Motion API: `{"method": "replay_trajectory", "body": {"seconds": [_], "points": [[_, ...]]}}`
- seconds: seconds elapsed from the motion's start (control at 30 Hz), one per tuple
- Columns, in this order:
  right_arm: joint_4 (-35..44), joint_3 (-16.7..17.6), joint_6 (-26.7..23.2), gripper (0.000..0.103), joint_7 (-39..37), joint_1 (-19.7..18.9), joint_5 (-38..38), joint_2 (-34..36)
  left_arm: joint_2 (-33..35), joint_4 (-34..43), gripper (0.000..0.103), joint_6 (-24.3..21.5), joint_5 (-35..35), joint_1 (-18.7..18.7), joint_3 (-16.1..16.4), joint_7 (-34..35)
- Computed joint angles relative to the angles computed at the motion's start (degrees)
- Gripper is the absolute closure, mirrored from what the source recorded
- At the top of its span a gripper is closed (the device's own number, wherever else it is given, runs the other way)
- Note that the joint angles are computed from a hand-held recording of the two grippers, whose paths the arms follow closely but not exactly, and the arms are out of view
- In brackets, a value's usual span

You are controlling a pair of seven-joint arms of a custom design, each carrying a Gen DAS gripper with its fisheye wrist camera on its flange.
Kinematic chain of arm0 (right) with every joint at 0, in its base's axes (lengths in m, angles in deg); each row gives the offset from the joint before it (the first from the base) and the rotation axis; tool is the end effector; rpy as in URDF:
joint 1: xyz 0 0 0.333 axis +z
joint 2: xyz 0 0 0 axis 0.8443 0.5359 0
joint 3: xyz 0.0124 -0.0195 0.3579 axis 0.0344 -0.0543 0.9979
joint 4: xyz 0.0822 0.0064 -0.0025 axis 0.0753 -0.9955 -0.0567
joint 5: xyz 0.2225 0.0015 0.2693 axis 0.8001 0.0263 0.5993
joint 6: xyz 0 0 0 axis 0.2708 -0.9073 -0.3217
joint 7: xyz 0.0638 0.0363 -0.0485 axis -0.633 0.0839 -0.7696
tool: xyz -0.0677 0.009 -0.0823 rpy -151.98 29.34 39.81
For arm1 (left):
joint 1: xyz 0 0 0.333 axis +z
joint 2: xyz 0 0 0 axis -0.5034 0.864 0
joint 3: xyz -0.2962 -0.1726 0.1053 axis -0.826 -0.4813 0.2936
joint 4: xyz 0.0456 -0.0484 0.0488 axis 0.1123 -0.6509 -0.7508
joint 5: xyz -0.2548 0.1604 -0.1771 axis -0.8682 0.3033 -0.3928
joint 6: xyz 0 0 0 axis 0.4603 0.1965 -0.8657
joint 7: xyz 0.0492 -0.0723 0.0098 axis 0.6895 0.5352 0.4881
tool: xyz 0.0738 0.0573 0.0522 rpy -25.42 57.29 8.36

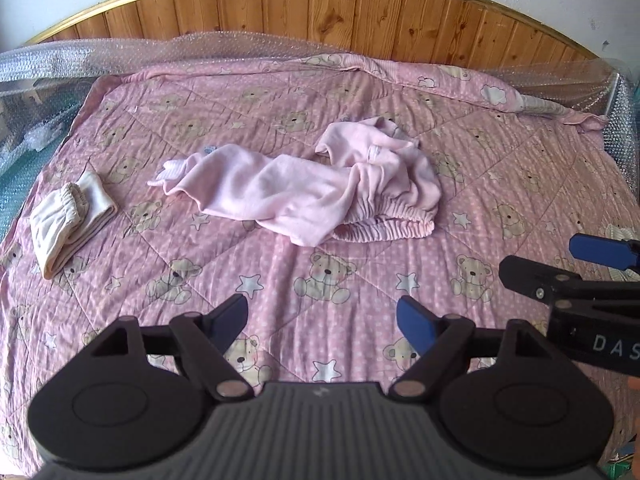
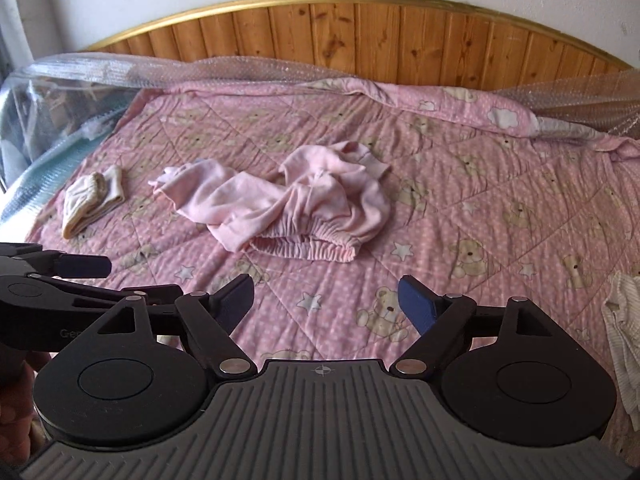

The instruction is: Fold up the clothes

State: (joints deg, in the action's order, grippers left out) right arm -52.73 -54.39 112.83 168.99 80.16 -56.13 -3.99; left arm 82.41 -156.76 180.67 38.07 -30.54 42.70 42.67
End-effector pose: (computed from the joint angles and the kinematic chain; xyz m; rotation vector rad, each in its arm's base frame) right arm 0.4892 0.2636 0.6353 -1.4421 2.1567 -0.7319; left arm 0.6076 -0.0992 0.6202 -1.2913 2.5166 -0.7100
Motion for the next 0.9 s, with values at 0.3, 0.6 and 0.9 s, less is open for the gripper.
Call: {"method": "replay_trajectory", "body": {"seconds": [0.3, 0.6, 0.9], "points": [[1.5, -5.5, 11.5, 0.02, -7.9, -4.9, 0.0, 8.7, 2.7, 2.2, 0.019, -2.8, -0.6, 0.8, 0.3, -5.4], [6.0, -7.0, 19.4, 0.057, -27.7, -9.7, 17.5, 21.2, 7.1, 4.9, 0.019, -1.8, 1.8, 0.0, -0.4, -10.4], [-6.7, 0.6, 40.6, 0.093, -40.8, -17.8, 49.7, 10.7, 9.2, 0.6, 0.019, 15.9, 0.0, -1.2, -6.6, 9.3]]}}
